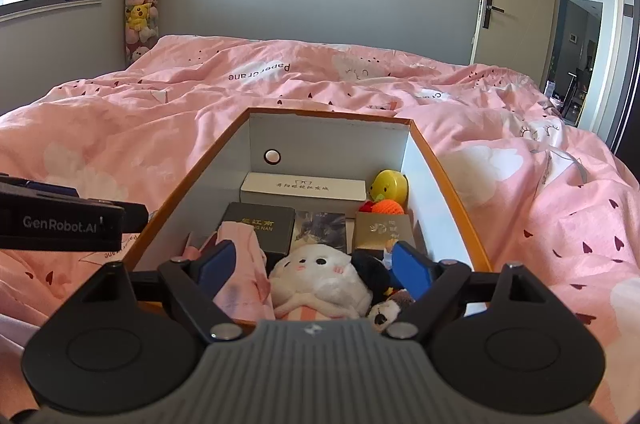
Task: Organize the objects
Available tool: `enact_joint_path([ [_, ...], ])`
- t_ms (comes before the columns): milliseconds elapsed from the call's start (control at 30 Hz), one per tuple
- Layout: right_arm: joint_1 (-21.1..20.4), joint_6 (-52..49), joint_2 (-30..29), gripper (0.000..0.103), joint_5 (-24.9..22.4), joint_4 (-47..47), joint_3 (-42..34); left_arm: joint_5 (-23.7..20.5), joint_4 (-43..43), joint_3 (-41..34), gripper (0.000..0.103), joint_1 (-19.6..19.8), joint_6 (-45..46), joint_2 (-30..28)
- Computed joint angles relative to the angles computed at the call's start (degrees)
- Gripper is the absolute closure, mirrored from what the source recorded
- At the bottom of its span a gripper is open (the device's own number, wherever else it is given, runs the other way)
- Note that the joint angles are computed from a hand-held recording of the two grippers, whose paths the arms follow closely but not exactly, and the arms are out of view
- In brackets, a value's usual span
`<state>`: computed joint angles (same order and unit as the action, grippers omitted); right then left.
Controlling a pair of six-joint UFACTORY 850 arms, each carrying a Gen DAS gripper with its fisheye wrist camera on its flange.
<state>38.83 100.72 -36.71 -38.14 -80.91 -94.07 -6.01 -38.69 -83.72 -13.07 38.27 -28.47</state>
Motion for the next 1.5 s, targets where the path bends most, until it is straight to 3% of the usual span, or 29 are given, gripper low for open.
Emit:
enact_joint_path([
  [467,-0.2,-2.4,-0.7,0.016,0.1,2.5,-0.9,-0.1,2.4,0.2,0.013,-0.1,-1.9,0.1],
  [933,-0.2,-1.8,-0.6,0.016,0.5,1.6,-0.6,-1.0,9.4,0.2,0.013,-0.1,-9.4,0.0],
  [1500,-0.2,-1.2,-0.4,0.016,0.6,1.1,-0.3,-0.2,8.3,0.4,0.013,-0.1,-8.6,0.2],
])
